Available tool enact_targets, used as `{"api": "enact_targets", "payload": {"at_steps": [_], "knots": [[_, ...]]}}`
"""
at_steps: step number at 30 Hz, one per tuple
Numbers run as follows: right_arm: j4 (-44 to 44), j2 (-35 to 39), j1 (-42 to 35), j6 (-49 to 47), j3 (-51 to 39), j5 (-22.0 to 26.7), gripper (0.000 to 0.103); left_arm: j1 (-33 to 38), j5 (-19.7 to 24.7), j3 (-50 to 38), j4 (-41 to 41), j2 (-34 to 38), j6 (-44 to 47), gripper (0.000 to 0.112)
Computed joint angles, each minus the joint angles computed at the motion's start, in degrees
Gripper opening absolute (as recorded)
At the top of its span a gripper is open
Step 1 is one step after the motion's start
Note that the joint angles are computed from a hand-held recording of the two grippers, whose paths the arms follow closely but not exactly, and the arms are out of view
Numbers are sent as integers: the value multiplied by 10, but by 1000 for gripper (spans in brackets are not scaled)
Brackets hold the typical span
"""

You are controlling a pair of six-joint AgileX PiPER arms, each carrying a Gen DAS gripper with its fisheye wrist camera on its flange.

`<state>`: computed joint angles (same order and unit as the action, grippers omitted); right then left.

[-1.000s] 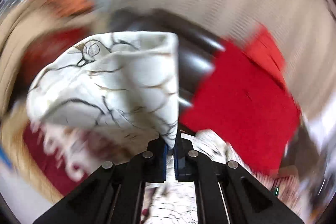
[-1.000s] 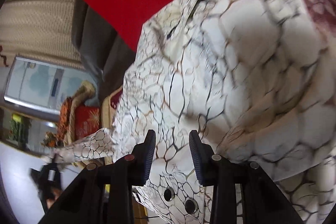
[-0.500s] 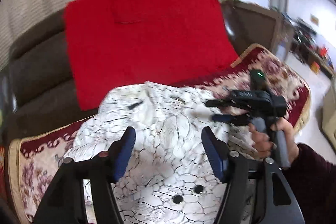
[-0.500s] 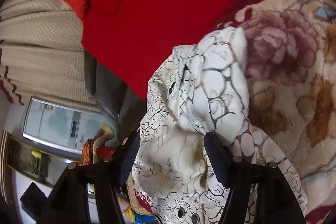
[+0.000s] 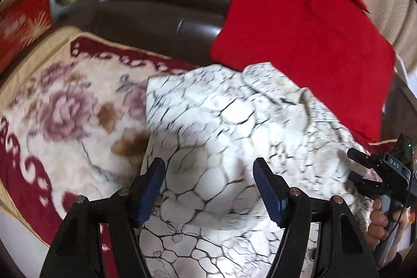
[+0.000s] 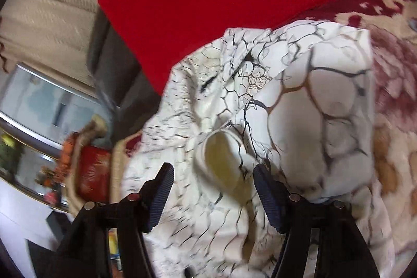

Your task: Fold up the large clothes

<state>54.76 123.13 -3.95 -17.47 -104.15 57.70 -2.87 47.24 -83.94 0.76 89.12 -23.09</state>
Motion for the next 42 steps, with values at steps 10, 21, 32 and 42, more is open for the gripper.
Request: {"api": "enact_targets", "payload": {"at_steps": [10,21,32,42], "knots": [[7,-62,28,-71,78,-149,3,-78,-92,71,206,-3,-194,71],[37,-72,4,-103,96,-106,8,-131,-1,12,272,84,-154,89],[-133,-49,69,28,47,-114,8,-81,-119,84,250,2,-199,89],[-165,21,111,57,-28,-49,7,-88,-45,36,256,79,-171,95]]}}
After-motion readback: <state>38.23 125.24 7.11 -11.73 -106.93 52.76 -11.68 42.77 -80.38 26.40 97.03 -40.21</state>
